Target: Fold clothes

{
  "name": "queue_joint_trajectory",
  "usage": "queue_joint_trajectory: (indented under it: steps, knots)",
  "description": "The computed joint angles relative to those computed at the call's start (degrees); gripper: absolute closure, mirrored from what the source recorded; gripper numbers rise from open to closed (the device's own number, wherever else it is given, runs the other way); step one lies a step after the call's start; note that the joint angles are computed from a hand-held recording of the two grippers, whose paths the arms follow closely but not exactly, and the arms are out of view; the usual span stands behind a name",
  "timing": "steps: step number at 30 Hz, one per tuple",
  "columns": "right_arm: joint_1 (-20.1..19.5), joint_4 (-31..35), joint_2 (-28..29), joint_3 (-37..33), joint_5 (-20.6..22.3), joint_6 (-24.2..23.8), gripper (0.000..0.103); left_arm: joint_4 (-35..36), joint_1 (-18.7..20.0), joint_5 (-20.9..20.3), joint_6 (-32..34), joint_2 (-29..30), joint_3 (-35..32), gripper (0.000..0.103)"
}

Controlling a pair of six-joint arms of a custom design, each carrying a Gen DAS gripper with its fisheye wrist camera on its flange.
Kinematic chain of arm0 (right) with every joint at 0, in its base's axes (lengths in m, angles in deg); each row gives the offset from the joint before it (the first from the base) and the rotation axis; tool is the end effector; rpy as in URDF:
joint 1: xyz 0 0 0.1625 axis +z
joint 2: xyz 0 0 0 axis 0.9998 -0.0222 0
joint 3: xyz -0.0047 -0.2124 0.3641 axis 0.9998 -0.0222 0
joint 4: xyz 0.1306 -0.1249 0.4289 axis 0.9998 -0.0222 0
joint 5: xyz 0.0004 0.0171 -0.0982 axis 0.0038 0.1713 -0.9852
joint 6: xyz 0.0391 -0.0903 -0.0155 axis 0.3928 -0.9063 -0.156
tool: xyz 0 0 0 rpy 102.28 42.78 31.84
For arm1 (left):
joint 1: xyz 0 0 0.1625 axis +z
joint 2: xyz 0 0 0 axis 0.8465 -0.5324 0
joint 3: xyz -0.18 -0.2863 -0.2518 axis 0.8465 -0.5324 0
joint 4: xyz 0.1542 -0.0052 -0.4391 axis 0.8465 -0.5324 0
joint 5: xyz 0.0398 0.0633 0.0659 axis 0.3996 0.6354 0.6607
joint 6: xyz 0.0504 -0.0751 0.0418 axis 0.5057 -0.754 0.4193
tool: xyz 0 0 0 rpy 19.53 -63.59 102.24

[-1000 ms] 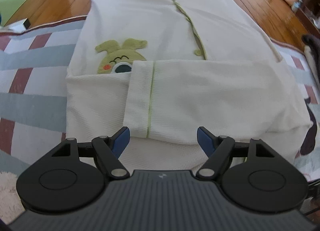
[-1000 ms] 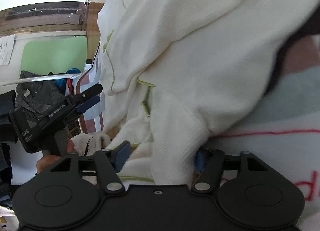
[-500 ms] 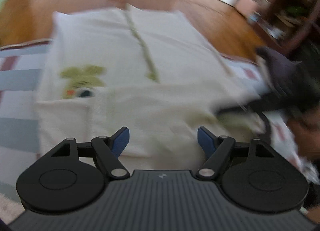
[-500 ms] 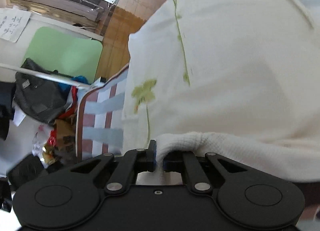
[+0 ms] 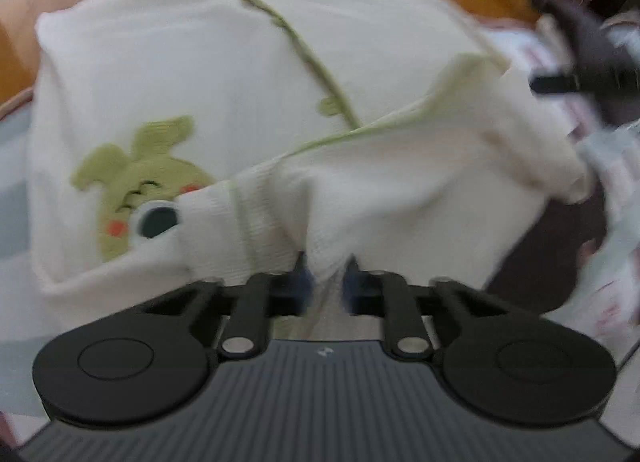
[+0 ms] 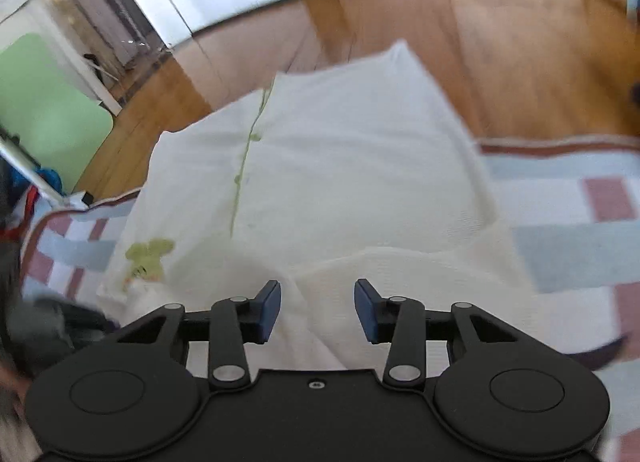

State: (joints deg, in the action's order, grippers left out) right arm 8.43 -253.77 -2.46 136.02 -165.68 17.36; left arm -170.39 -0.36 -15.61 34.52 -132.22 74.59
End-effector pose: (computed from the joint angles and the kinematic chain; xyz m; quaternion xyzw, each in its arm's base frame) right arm 0.1837 -0.5322 0.0941 0.2992 -0.9338 0.1552 0.1197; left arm -0.0462 -0.4406 0.2176 0.0691 0.9345 -0.2056 0.2824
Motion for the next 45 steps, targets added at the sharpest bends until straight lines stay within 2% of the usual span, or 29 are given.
queue_joint_trajectory:
  steps: [3, 6, 8, 9, 10, 12, 15, 17, 18, 20, 21, 22, 24, 25, 27, 28, 29, 31, 32, 33, 34, 35, 36, 37, 39, 41, 43, 45]
  knots:
    - [-2.5, -4.9, -4.9, 6.2, 1.5, -7.9, 0.056, -2.4, -2.2, 5.5, -0.1, 0.5, 0.8, 0.088]
    - [-4.6, -7.5, -6.9, 9.8, 1.3, -10.4, 0.055, -2.7, -1.9, 5.8, -2.4, 0.5, 0.6, 0.08]
    - [-5.1, -8.1, -7.1, 10.7, 0.7, -11.5, 0.055, 0.8, -1.2, 4.5, -4.3, -0.4, -0.1, 0.056]
    - [-5.1, -8.6, -6.9, 11.1, 0.2, -12.3, 0.055, 3.1, -1.1, 4.7, -6.4, -1.2, 0.0, 0.05]
    - [-5.2, -9.2, -6.7, 11.5, -0.2, -13.1, 0.055, 5.6, -1.0, 4.9, -8.6, -2.1, 0.1, 0.041]
    - [-5.2, -10.5, -6.1, 12.3, -1.2, -15.1, 0.051, 8.8, -0.4, 4.0, -12.3, -3.6, 0.1, 0.034]
    - [-3.5, -18.2, -3.3, 14.3, -5.4, -25.5, 0.041, 9.2, 1.8, -0.3, -15.0, -5.3, 0.1, 0.031]
    - [-2.3, -24.5, -0.5, 15.0, -8.9, -32.2, 0.041, 8.5, 1.8, -0.9, -15.1, -6.6, 0.5, 0.032]
    - [-2.0, -29.1, 1.6, 15.0, -10.6, -37.1, 0.041, 8.2, 1.1, 0.1, -13.5, -7.6, 0.9, 0.032]
    - [-1.4, -39.0, 6.2, 14.6, -13.3, -47.6, 0.041, 7.8, -0.7, 2.3, -7.2, -8.8, 1.2, 0.032]
    - [-1.3, -43.4, 8.2, 14.3, -14.1, -52.9, 0.041, 8.0, -1.6, 2.9, -1.5, -9.3, 1.2, 0.032]
    - [-1.6, -45.5, 9.0, 14.1, -13.5, -57.8, 0.041, 10.7, -2.3, 3.3, 1.8, -9.7, 0.9, 0.032]
    - [-2.2, -43.9, 8.9, 13.4, -12.4, -64.1, 0.04, 17.0, -3.7, 3.9, 7.1, -10.3, -0.1, 0.032]
    - [-2.5, -42.6, 8.8, 12.8, -12.1, -66.3, 0.04, 19.4, -3.6, 2.1, 8.8, -10.7, -0.6, 0.032]
    - [-3.0, -39.9, 8.8, 11.2, -11.9, -67.2, 0.041, 22.8, -2.1, -4.2, 10.8, -11.5, -1.6, 0.03]
    - [-3.2, -38.3, 8.7, 10.4, -11.8, -67.2, 0.038, 24.0, -1.5, -5.8, 10.7, -11.2, -1.9, 0.026]
    - [-3.3, -34.8, 7.6, 9.6, -11.3, -65.0, 0.038, 25.1, -0.8, -7.2, 10.4, -10.7, -2.1, 0.019]
    - [-3.3, -27.9, 5.6, 8.0, -10.0, -60.8, 0.044, 27.4, -0.3, -6.2, 8.7, -8.9, -2.4, 0.016]
    - [-3.4, -24.6, 4.8, 7.2, -9.2, -58.7, 0.052, 27.8, 0.1, -5.3, 8.3, -7.7, -2.4, 0.016]
    - [-3.5, -21.3, 4.0, 6.2, -8.4, -56.7, 0.075, 28.2, 0.5, -4.4, 8.0, -6.5, -2.4, 0.018]
    - [-3.5, -18.2, 3.3, 5.3, -7.7, -54.7, 0.091, 28.0, 0.4, -3.9, 8.2, -6.0, -2.2, 0.031]
    - [-3.6, -15.0, 2.3, 4.8, -7.1, -52.4, 0.091, 27.8, 0.2, -3.4, 8.5, -5.7, -1.9, 0.047]
    - [-3.7, -12.3, 1.5, 4.3, -6.5, -50.5, 0.091, 27.3, -0.6, -3.4, 9.8, -6.2, -1.3, 0.058]
    - [-3.9, -11.7, 0.7, 4.5, -5.5, -50.6, 0.091, 27.6, -1.7, -3.6, 10.9, -6.8, -0.9, 0.089]
    - [-3.9, -11.0, 0.1, 4.5, -5.5, -51.1, 0.091, 29.3, -4.3, -2.1, 11.2, -7.8, -0.2, 0.092]
    - [-3.6, -12.3, 0.6, 4.6, -7.5, -52.6, 0.084, 31.2, -7.0, -0.5, 11.2, -8.7, 0.4, 0.093]
    - [-4.0, -17.1, 1.8, 6.1, -9.2, -56.3, 0.055, 32.0, -7.4, -0.6, 11.5, -8.1, 0.1, 0.089]
    - [-4.6, -23.2, 3.6, 7.6, -10.4, -60.7, 0.05, 32.7, -7.6, -0.5, 12.0, -7.0, -0.2, 0.076]
